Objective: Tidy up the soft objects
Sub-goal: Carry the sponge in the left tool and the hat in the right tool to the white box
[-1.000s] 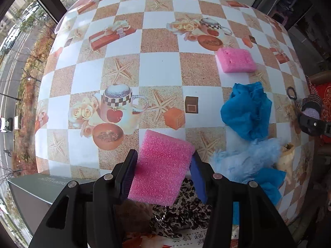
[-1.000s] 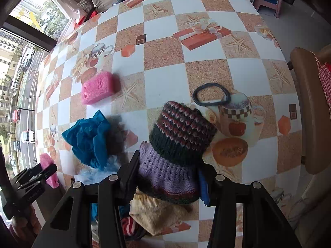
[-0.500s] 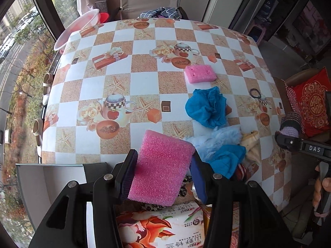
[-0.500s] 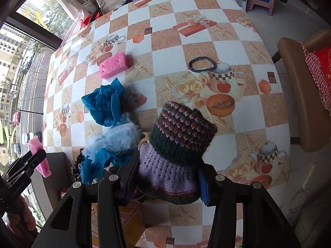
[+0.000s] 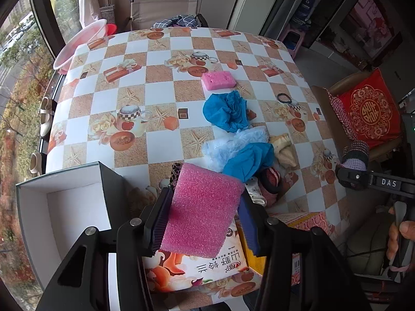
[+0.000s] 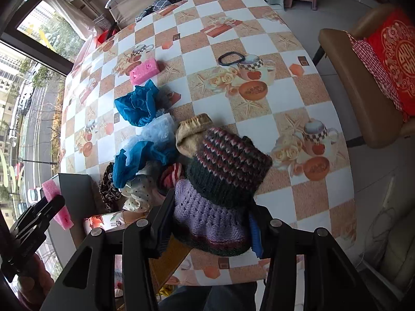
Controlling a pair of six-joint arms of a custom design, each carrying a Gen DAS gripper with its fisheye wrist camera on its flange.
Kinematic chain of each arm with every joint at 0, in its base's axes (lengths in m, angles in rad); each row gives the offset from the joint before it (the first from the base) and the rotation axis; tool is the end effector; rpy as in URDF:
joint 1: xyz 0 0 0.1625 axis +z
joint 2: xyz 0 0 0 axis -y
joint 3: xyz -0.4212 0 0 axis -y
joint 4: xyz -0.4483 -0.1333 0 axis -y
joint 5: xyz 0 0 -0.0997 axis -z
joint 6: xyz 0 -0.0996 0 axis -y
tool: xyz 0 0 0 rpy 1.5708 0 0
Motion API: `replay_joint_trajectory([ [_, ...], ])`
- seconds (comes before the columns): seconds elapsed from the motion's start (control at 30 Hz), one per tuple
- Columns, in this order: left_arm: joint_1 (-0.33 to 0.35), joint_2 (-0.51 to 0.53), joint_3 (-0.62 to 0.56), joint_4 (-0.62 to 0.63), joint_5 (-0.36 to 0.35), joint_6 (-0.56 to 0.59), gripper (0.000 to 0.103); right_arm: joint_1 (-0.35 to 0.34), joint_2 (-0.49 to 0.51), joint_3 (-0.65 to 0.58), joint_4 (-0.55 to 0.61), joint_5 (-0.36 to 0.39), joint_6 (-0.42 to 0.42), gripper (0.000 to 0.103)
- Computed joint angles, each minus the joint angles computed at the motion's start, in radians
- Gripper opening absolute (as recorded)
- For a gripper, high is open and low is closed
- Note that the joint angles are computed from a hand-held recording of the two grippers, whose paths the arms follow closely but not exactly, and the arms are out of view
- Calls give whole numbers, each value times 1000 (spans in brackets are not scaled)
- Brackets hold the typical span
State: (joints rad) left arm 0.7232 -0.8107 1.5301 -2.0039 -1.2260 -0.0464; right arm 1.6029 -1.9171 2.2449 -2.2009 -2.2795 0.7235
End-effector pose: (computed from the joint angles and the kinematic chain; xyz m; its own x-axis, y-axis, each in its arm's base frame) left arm -0.4117 -0.5862 0.0543 -0.5840 0.7385 -0.3370 0.6928 0.6698 0.2671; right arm 0.0813 -0.3968 0.3719 -0.5937 0.7586 0.2686 0.4835 0.6031 -0.6345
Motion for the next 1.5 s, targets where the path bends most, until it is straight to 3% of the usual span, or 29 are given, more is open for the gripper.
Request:
replay_joint_trajectory([
  [0.23,-10,-70,67,-14,-31,49,54,102,-39,56,42,-47,151,50],
  [0.4,-17,-128,131,-17,-41,21,54,134,-42,78,63,-35,180,50],
  [0.87,-86,-309,333,9,-24,-167,54,253,-12,101,73,30,90,50],
  [1.1,-109,-394,392,0,24,-236,54,316,60,77,48,26,16,50],
  [1.5,-117,-544,471,69,106,-396,54,357,162,58,-19,94,-70,50],
])
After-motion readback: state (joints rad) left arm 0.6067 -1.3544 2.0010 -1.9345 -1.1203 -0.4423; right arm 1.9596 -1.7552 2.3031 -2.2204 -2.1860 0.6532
